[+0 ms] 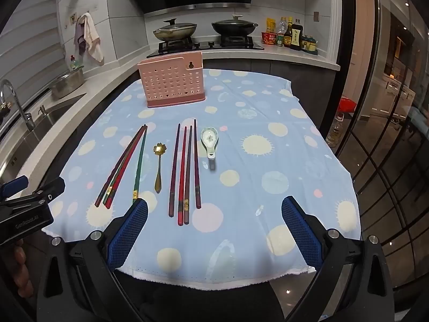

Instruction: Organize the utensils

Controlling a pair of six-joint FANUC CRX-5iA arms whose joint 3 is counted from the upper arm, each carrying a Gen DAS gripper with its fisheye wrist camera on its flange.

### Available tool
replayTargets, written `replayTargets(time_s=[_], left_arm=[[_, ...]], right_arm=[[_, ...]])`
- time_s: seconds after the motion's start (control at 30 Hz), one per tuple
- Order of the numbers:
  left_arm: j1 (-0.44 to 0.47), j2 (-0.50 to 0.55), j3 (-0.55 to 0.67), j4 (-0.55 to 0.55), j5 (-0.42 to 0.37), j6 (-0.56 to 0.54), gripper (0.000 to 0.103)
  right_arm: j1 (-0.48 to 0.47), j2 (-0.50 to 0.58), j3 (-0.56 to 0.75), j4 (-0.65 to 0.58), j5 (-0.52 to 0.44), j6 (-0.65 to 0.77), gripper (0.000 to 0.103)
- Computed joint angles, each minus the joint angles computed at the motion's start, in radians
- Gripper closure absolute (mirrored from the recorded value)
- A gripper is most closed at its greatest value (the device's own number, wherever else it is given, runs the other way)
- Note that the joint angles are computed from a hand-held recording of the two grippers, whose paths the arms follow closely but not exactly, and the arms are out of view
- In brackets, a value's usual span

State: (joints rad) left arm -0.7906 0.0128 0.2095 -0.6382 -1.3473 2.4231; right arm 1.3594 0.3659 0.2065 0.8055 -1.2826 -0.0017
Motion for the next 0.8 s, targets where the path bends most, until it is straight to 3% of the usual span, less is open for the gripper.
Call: replayTargets(time_s=[0.8], left_arm=[[-0.003,-0.012,-0.010,-0.001,0.009,0.006,0.007]], right_arm=[[0.002,-0.004,-0.004,0.002,0.004,-0.007,0.007]])
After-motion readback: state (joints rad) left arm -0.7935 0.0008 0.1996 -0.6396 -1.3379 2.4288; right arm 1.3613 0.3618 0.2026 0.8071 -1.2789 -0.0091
